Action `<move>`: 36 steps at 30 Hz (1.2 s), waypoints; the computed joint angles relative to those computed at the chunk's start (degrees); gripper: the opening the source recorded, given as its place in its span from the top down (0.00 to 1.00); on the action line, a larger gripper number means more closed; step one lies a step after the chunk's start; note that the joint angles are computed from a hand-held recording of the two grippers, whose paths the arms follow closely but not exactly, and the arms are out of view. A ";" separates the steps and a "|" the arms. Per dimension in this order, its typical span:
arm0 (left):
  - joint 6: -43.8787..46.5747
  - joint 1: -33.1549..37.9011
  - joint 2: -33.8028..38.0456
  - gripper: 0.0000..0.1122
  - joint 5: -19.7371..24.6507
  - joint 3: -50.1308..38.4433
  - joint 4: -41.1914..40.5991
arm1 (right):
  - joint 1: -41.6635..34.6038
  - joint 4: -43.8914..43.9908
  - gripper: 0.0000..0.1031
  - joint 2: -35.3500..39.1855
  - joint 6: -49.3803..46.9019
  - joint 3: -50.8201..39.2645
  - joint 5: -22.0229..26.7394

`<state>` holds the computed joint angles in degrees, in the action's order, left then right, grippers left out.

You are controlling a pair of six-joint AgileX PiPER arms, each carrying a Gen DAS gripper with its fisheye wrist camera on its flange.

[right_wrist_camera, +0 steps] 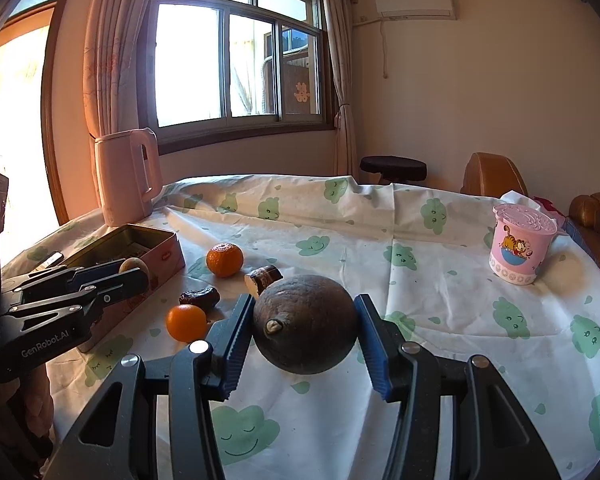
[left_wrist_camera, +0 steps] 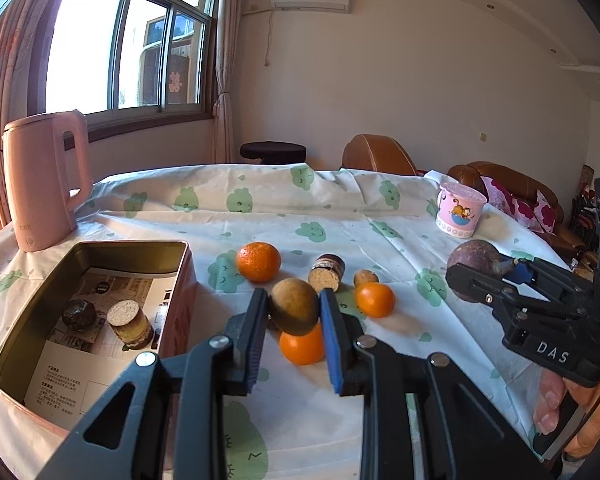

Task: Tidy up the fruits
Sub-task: 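Carry the large brown fruit with the right gripper while the left gripper carries the small fruit toward the tin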

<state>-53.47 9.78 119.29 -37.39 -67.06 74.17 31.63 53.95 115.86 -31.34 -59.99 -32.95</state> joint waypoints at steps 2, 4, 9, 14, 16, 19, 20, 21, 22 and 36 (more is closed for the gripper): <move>1.44 0.06 -0.28 0.75 -0.22 0.63 -1.39 | 0.14 -0.35 0.49 -0.11 0.30 0.25 -0.46; 2.68 0.13 -0.47 0.75 -0.43 1.16 -2.56 | 0.25 -0.66 0.49 -0.18 0.58 0.46 -0.89; 5.14 0.22 -0.99 0.75 -0.80 2.25 -5.01 | 0.58 -1.08 0.49 -0.26 1.10 0.90 -1.94; 7.83 0.23 -1.43 0.75 -1.25 3.28 -7.48 | 1.13 -1.82 0.49 -0.37 1.91 1.63 -3.62; 8.94 0.19 -1.60 0.75 -1.50 3.69 -8.40 | 1.27 -2.20 0.49 -0.42 2.31 1.93 -4.22; 10.29 0.26 -1.82 0.75 -1.98 4.28 -9.47 | 1.47 -2.46 0.49 -0.46 2.59 2.22 -4.88; 10.60 0.23 -1.88 0.75 -2.03 4.42 -9.79 | 1.51 -2.56 0.49 -0.46 2.70 2.30 -5.05; 10.76 0.25 -1.89 0.75 -2.11 4.47 -9.98 | 1.52 -2.67 0.49 -0.48 2.80 2.36 -5.19; 10.87 0.28 -1.89 0.75 -2.20 4.50 -10.08 | 1.55 -2.73 0.49 -0.49 2.87 2.43 -5.34; 16.39 0.58 -2.78 0.75 -4.05 7.11 -15.17 | 2.24 -3.51 0.49 -0.56 3.96 3.38 -7.71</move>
<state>-37.08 10.37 116.51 -41.44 -59.95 59.00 33.87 50.44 115.30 -27.38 -56.61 -40.65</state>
